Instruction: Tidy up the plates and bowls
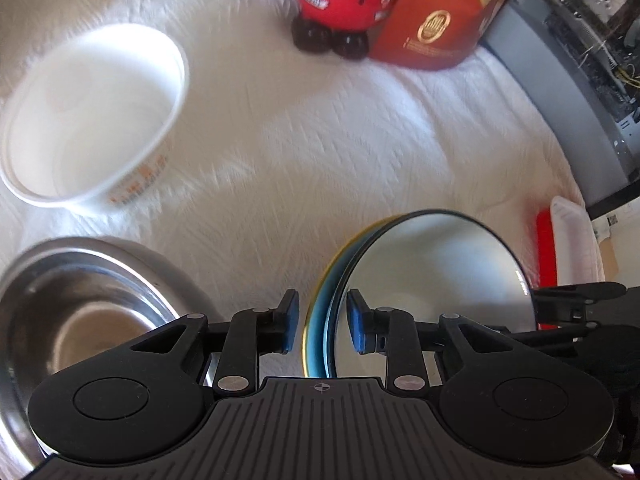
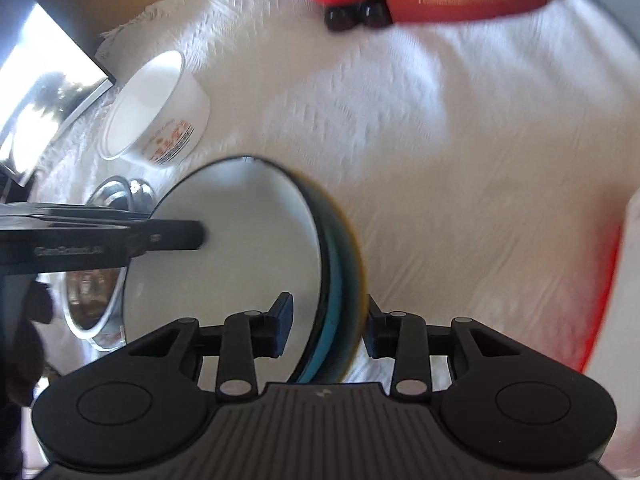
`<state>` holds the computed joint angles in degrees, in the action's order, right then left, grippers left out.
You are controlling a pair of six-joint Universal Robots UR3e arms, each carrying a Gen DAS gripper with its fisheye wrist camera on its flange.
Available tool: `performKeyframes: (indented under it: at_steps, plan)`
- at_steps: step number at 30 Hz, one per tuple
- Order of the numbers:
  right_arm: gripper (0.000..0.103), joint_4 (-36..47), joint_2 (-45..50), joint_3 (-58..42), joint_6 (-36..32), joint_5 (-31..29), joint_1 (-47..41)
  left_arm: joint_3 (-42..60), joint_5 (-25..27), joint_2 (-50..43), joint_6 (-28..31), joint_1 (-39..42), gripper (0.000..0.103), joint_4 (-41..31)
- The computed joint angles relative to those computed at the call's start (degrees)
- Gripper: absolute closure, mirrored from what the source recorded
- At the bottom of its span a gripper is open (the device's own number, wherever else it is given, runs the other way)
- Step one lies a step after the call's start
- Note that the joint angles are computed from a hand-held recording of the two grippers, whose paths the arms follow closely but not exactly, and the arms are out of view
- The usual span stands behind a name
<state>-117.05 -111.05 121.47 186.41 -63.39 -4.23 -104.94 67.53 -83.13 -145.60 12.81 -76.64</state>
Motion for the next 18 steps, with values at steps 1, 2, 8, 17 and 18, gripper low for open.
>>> performKeyframes:
  at_steps: [1,2,8,17,18]
  plan:
    - [0.065,0.08,-0.05,0.43,-0.09,0.68,-0.31,-0.21,-0.39,-0.17,0.22,0.08,0.073,-0.3]
    - [0.065,0.02,-0.01,0.61,-0.47,0.9,-0.44,-0.42,-0.74,-0.2,0.3,0.15,0.072,-0.35]
    - [0.065,2.09,1.31,-1.33,-2.23,1.91,-1.07,0.61,-0.71,-1.25,-2.91,0.77,0.072,-2.09]
    - [0.065,-3.7,10.18,-8.02,-1.17,-1.64,2.39,-0.07,-3.34,-0.29,-3.01,4.32,0.074,-5.87]
    - [0.065,-3.56,10.52,-8.41,-1.11,-2.23,2.62,0.05,-4.24,0.08,-2.48,5.0,0.074,-6.88]
